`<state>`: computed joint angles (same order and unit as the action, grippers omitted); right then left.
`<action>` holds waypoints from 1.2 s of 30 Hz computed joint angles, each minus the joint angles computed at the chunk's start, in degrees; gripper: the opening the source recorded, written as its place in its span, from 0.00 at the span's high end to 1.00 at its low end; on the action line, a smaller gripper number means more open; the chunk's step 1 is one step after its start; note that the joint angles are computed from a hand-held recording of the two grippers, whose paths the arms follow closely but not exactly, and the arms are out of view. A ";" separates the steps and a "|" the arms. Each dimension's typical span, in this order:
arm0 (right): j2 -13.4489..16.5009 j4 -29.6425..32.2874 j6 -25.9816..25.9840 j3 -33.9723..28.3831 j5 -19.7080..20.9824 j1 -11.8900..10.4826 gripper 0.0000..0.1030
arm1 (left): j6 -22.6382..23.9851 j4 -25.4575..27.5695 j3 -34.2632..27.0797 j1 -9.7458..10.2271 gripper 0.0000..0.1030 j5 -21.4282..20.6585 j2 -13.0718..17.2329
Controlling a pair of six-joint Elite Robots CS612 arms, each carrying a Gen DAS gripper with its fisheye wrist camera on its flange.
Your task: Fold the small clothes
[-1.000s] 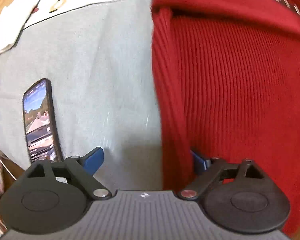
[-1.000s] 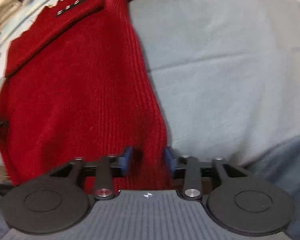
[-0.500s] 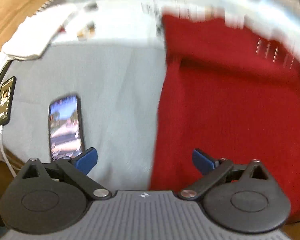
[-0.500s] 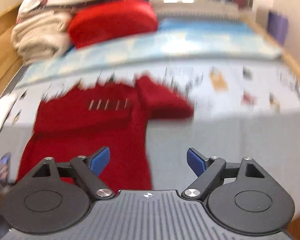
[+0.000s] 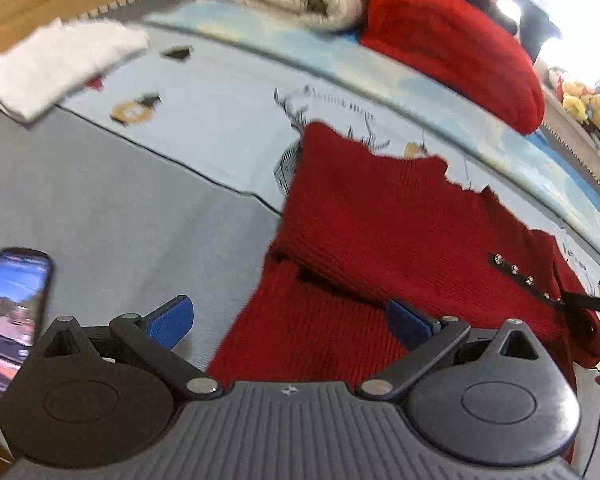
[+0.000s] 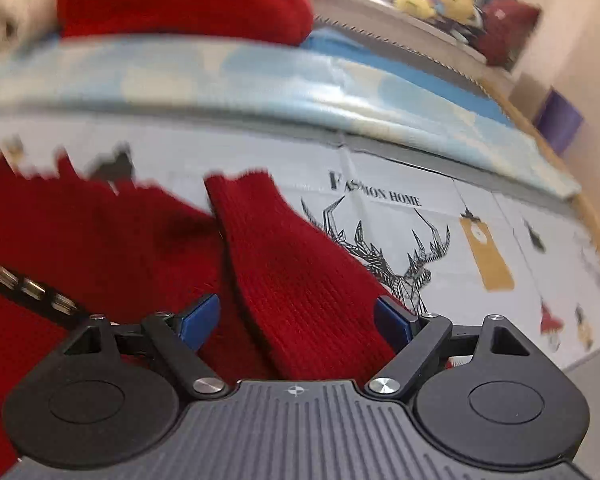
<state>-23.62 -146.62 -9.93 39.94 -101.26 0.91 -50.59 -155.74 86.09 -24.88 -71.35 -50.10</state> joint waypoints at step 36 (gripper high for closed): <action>-6.46 -12.18 54.43 9.06 8.52 -7.02 0.74 | -10.41 -3.24 -0.48 2.62 0.00 -6.25 1.24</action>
